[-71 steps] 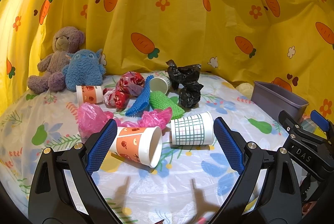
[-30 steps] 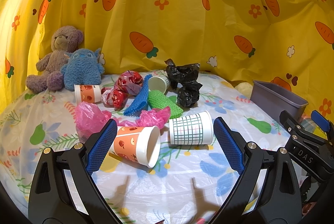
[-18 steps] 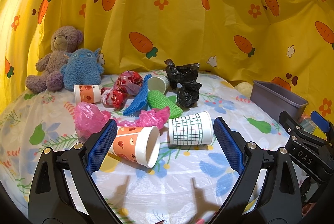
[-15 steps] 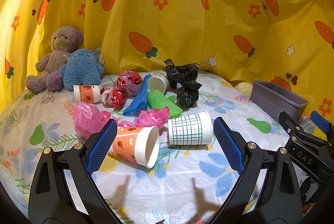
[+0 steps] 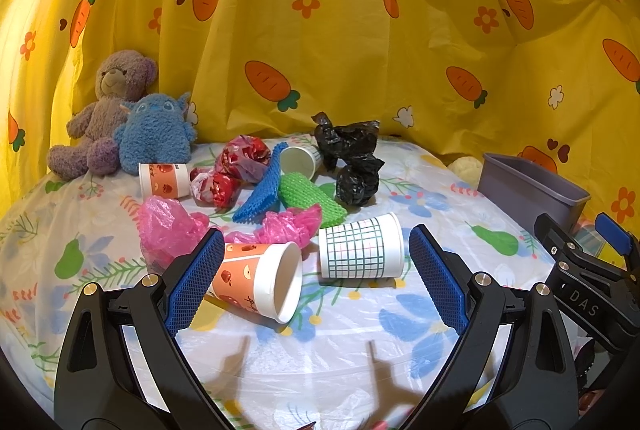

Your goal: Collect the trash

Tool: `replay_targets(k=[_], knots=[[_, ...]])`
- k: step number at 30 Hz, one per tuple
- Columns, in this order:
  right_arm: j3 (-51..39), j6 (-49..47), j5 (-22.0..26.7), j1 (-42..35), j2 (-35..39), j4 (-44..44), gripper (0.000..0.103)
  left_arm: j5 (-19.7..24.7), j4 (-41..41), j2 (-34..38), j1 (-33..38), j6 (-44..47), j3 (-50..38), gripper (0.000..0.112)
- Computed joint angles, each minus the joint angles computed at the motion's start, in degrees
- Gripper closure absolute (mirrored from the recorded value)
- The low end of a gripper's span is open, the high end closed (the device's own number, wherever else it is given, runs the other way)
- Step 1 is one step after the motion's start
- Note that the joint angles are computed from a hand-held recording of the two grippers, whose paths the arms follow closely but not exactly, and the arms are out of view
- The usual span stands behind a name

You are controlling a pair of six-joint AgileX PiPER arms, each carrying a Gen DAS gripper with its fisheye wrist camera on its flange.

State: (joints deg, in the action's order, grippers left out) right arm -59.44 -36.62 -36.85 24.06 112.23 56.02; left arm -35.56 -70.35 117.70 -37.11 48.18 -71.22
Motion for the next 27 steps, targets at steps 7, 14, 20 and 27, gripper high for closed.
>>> replay_targets(k=[7, 14, 20, 27], knots=[[-0.07, -0.03, 0.11, -0.09, -0.02, 0.01, 0.005, -0.11, -0.52, 0.85, -0.24, 0.69, -1.02, 0.020], [-0.09, 0.00, 0.20, -0.16, 0.03, 0.02, 0.005, 0.09, -1.47, 1.28, -0.52, 1.86, -2.03, 0.020], [-0.14, 0.13, 0.26, -0.26, 0.06, -0.11, 0.005, 0.29, -1.53, 1.40, -0.51, 2.37, -2.51, 0.020], [-0.12, 1.23, 1.22, -0.80, -0.04, -1.13, 0.005, 0.24, -1.35, 1.57, -0.33, 2.10, -2.47, 0.020]])
